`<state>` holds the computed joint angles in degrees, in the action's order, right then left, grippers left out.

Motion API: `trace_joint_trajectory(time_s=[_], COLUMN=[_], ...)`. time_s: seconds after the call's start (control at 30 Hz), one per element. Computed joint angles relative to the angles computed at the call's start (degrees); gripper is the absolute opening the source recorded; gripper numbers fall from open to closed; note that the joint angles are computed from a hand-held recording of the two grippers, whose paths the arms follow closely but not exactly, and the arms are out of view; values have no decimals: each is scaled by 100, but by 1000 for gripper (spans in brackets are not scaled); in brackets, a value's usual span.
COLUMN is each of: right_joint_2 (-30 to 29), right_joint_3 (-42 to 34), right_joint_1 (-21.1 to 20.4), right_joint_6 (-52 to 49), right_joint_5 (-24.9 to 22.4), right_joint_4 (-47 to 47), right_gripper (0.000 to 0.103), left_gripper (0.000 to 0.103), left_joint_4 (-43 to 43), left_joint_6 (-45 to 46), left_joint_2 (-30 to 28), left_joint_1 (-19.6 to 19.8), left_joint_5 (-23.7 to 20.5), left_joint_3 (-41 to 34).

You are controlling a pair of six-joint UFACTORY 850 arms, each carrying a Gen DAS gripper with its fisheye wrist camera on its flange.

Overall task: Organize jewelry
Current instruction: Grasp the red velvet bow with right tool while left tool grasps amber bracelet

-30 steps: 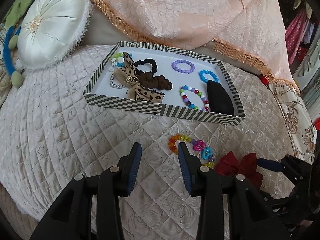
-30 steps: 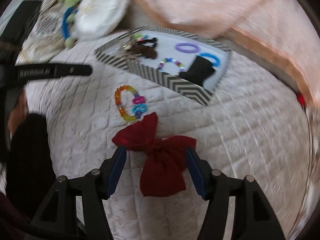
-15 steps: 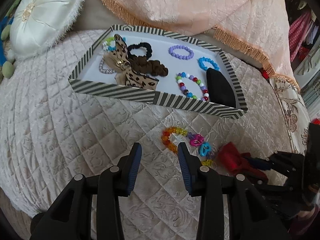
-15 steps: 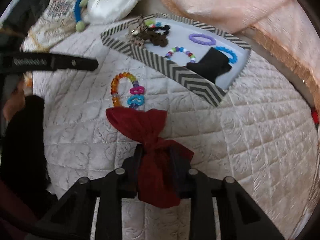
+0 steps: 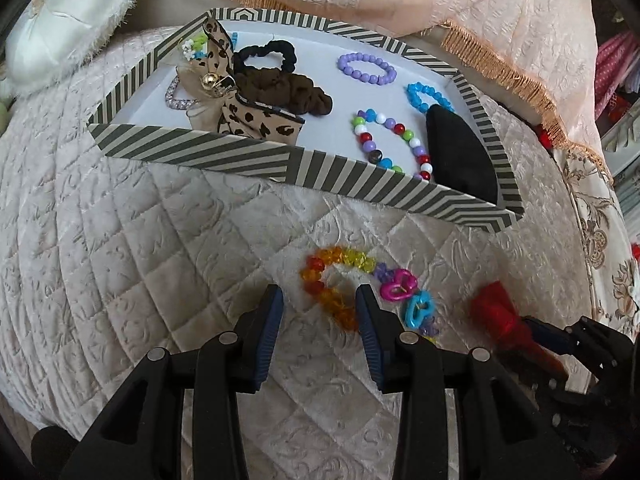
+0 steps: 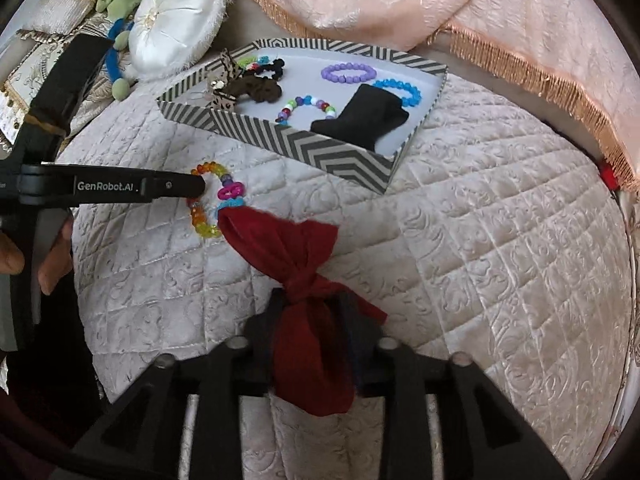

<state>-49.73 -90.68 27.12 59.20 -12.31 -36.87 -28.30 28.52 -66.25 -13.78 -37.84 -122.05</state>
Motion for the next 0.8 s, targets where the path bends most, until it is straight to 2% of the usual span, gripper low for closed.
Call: trace_joint_trajectory(time_s=[0.03,0.07,0.1,0.13,0.23,0.3,0.37,0.47,0.57,0.8], right_joint_2=[-2,6,9,3,4,-4,34,133,238,241], right_joint_3=[-3,9,10,-1,26,35,98,190,239,84], right_joint_1=[2,5,2,1,-6,-3,-6,33,48,47], right_joint_6=[31,105,100,54,31,245,658,1944,2472,2467], right_joint_5=[10,37,56,64,168,208,299,269,276,217], right_joint_4=[-12,-70,-52,9,85,-43,-361,-1630,-2182,-2190], right_gripper=[38,38,38,38,36,20,19,17,17,17], left_gripper=[24,16,3,0,0,0,0,0,0,0], left_joint_4=[-28,-67,5,77,-29,-94,-212,-394,-566,-576], left_joint_6=[3,9,-45,-93,13,122,266,527,683,851], left_joint_2=[-10,-18,-29,-60,-112,-57,13,198,290,474], left_joint_1=[1,4,1,0,29,35,53,67,83,71], left_joint_5=[14,42,68,60,8,58,41,150,163,305], left_joint_3=[-13,-23,-41,-93,-176,-87,2,230,245,243])
